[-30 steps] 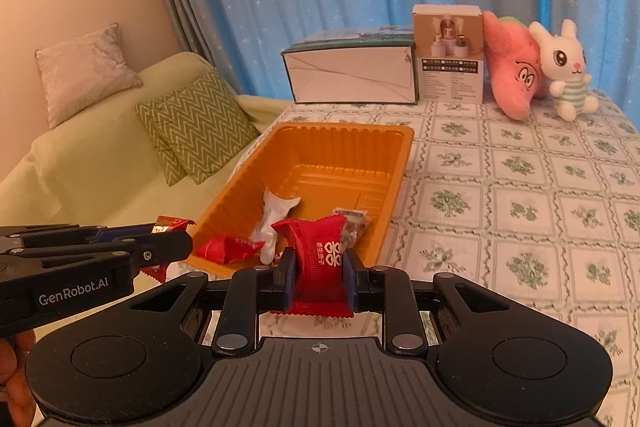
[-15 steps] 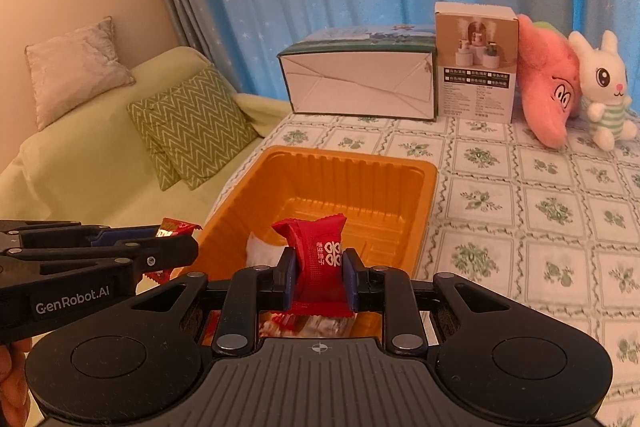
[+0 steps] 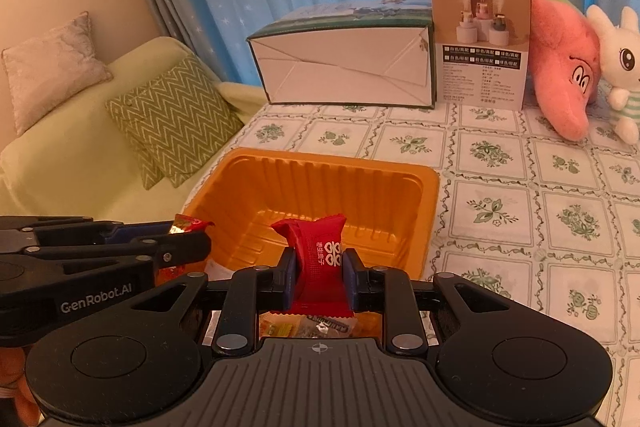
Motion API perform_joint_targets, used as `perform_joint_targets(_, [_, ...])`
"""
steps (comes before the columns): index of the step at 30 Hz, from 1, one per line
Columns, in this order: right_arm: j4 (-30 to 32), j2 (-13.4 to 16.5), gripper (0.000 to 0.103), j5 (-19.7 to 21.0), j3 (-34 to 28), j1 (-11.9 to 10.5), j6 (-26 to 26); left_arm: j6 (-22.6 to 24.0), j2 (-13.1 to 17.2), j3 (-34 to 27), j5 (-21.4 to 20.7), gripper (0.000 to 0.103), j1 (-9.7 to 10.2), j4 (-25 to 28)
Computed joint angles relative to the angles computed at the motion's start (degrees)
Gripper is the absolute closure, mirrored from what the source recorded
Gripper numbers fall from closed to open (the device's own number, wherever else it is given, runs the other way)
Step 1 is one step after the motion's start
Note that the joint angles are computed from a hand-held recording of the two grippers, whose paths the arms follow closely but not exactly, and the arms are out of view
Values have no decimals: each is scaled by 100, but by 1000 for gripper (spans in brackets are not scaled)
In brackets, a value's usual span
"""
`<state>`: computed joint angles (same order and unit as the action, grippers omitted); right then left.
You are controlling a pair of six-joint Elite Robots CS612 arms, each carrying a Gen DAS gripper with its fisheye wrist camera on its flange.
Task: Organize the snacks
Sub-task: 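Open both tools to drop the red candies into the tray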
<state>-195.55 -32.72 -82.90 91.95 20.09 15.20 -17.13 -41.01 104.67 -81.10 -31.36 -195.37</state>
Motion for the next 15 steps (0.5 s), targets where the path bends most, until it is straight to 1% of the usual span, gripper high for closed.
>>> perform_joint_targets(2, [44, 29, 78, -17, -44, -7, -17, -7, 38, -49, -34, 83, 19, 4])
perform_joint_targets(4, [75, 46, 78, -20, -70, -13, 4, -56, 71, -70, 68, 82, 10, -29])
perform_joint_targets(6, [74, 52, 78, 2, -76, -22, 27, -95, 77, -56, 168, 72, 5, -65])
perform_joint_targets(7, [73, 51, 78, 29, -77, -28, 50, -114, 77, -35, 176, 70, 8, -115])
perform_joint_targets(9, [58, 53, 78, 64, -75, -36, 77, -125, 51, 13, 172, 69, 18, -150])
perform_joint_targets(15, [36, 38, 78, 82, -69, -33, 129, 22, -72, 199, 350, 69, -1, -232])
